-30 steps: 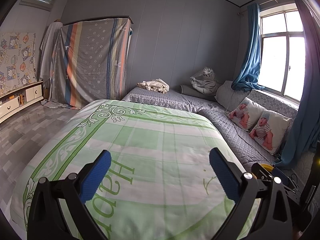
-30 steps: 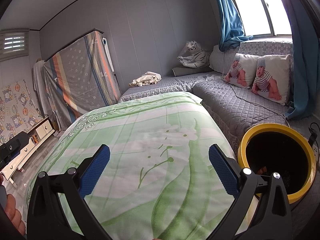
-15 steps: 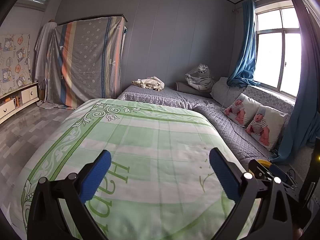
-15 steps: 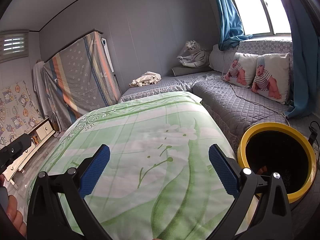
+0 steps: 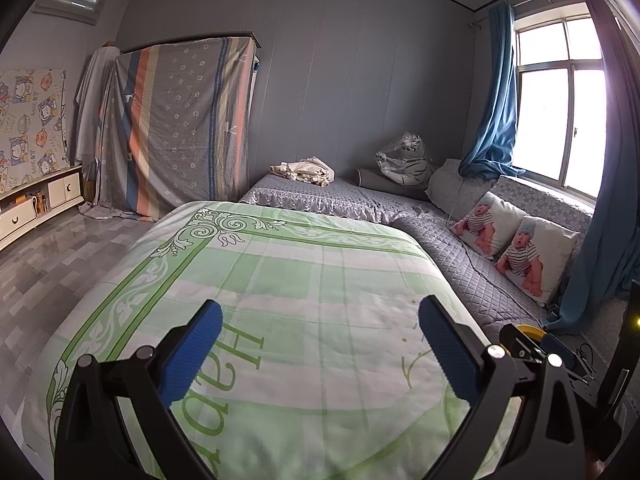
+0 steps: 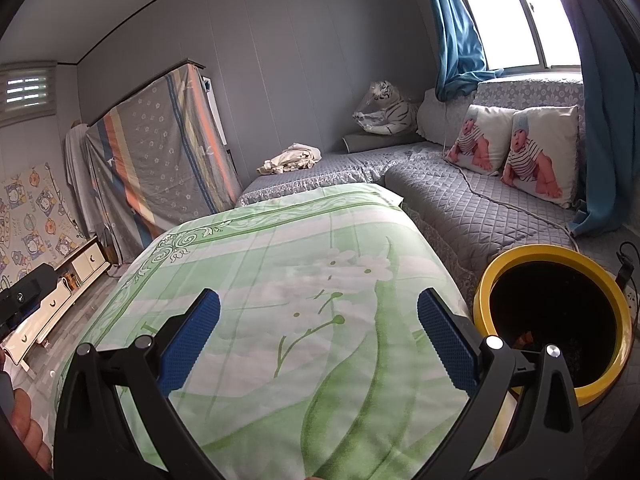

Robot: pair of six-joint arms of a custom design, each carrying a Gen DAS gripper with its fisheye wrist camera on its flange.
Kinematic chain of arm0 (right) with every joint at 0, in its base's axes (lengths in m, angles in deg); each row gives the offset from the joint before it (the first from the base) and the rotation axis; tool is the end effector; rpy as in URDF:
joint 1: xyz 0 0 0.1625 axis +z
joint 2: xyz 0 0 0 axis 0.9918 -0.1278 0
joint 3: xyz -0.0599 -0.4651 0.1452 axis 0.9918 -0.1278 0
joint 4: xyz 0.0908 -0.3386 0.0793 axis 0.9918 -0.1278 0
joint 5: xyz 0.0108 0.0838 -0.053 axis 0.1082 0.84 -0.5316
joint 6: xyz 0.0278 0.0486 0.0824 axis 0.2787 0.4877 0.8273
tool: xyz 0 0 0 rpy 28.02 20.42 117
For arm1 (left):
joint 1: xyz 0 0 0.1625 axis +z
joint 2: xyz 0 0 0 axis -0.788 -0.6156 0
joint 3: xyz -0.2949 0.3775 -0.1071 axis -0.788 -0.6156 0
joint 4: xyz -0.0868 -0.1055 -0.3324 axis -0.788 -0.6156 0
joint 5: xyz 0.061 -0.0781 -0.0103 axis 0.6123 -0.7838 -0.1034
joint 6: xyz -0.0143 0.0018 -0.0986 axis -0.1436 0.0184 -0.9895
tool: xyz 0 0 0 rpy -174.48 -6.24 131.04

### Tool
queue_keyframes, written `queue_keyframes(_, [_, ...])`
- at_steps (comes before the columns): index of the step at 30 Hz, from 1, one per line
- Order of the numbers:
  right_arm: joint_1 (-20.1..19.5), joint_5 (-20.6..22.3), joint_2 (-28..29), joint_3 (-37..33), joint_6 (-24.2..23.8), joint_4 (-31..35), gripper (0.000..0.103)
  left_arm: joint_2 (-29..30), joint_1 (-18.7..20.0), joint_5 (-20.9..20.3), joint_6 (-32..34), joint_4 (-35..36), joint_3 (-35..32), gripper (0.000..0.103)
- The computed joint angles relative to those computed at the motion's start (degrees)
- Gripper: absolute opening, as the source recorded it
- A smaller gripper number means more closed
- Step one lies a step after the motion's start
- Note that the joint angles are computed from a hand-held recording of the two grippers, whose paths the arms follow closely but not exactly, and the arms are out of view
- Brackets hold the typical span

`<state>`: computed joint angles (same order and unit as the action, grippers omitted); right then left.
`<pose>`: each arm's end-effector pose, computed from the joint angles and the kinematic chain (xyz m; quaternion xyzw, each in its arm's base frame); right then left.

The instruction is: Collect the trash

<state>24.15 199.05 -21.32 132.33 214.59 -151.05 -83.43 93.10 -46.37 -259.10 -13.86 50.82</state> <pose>0.1913 -0.3519 0.0162 0.1126 -0.7862 0.5550 0.2474 -0.0888 -0.3589 0.2139 0.2120 0.8012 -0.5097 0.2308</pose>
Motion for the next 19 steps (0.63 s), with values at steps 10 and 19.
queue_keyframes(10, [0.0, 0.0, -0.1, 0.0, 0.2, 0.3, 0.095, -0.1, 0.0, 0.4, 0.2, 0.3, -0.1, 0.095])
queue_keyframes(19, [-0.1, -0.1, -0.3, 0.0, 0.2, 0.3, 0.095, -0.1, 1.5, 2.4, -2.1, 2.9, -1.7, 0.095])
